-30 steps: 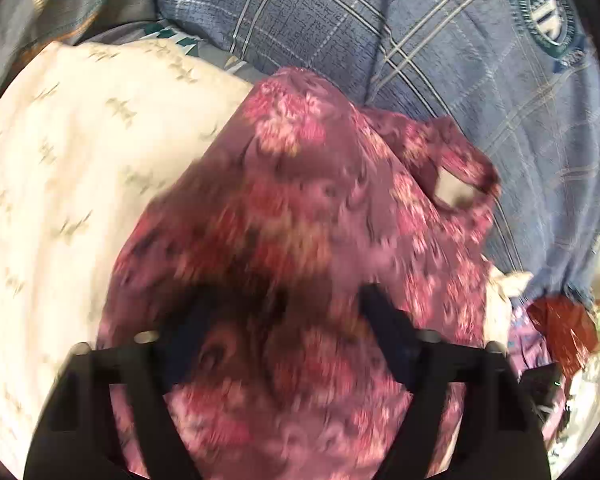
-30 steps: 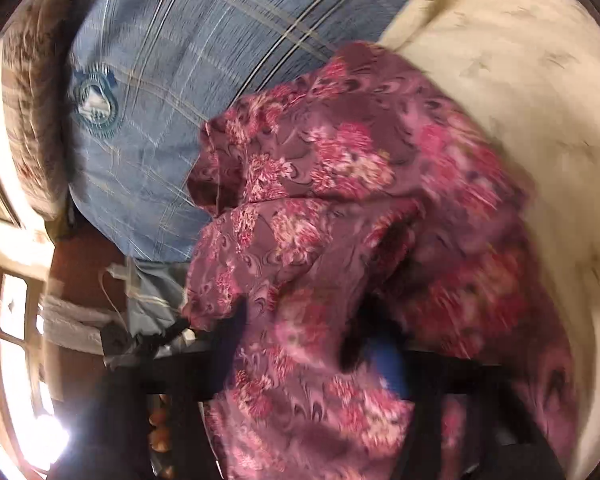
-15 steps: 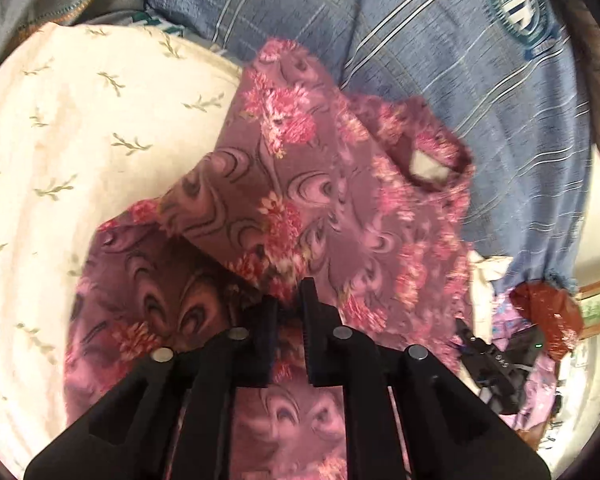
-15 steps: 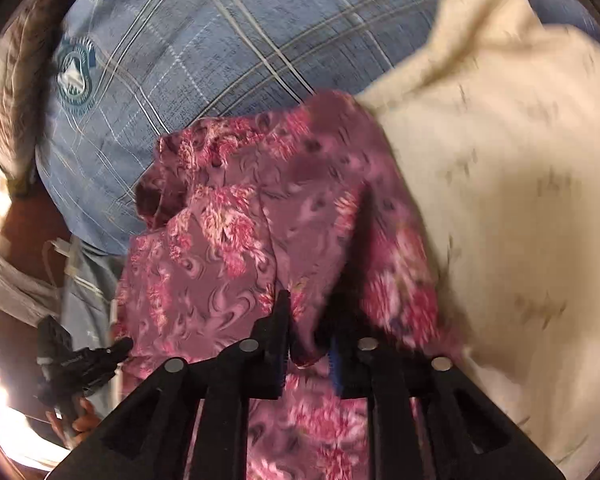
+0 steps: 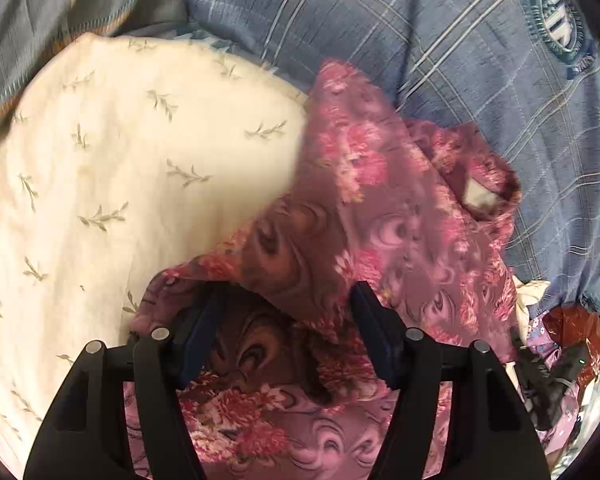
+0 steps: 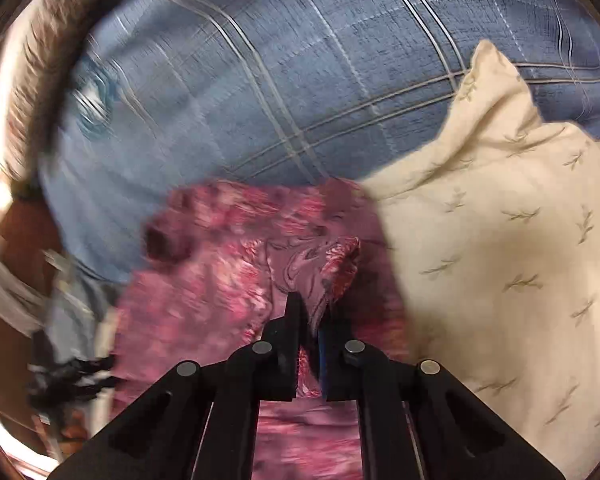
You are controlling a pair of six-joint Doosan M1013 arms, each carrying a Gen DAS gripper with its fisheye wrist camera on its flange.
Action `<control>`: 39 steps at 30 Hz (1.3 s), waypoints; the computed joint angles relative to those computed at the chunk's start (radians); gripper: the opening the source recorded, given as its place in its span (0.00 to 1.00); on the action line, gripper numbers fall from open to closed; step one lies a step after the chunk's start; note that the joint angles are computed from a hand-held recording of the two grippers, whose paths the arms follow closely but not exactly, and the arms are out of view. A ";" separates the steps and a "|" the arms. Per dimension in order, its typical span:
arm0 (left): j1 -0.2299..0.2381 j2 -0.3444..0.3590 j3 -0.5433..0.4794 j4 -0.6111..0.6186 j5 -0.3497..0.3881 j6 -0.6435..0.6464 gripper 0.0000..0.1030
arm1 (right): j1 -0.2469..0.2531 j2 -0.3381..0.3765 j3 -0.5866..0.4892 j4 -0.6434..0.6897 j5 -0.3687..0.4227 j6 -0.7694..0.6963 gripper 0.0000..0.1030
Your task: Fold small clothes
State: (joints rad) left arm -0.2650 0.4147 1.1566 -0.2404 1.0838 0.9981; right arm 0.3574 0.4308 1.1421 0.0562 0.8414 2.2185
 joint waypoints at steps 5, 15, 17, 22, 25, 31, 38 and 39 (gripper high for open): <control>0.033 -0.043 0.037 -0.110 0.003 0.065 0.60 | 0.003 -0.005 0.002 -0.027 0.043 0.031 0.18; 0.068 -0.240 0.232 -0.098 0.040 0.187 0.63 | 0.047 -0.276 0.299 0.046 -0.075 -0.018 0.40; 0.069 -0.285 0.292 -0.115 0.045 0.222 0.65 | 0.060 -0.324 0.361 0.044 -0.067 -0.003 0.40; 0.073 -0.358 0.419 -0.202 0.034 0.296 0.66 | 0.081 -0.429 0.508 0.103 -0.072 0.018 0.45; 0.078 -0.372 0.458 -0.254 0.056 0.331 0.66 | 0.087 -0.459 0.559 0.161 -0.079 0.016 0.45; 0.069 -0.375 0.488 -0.267 0.072 0.345 0.66 | 0.113 -0.467 0.605 0.228 -0.064 -0.028 0.46; 0.048 -0.385 0.510 -0.268 0.046 0.369 0.79 | 0.148 -0.457 0.603 0.200 -0.051 -0.103 0.46; 0.042 -0.384 0.509 -0.258 0.038 0.366 0.79 | 0.150 -0.455 0.599 0.189 -0.044 -0.104 0.41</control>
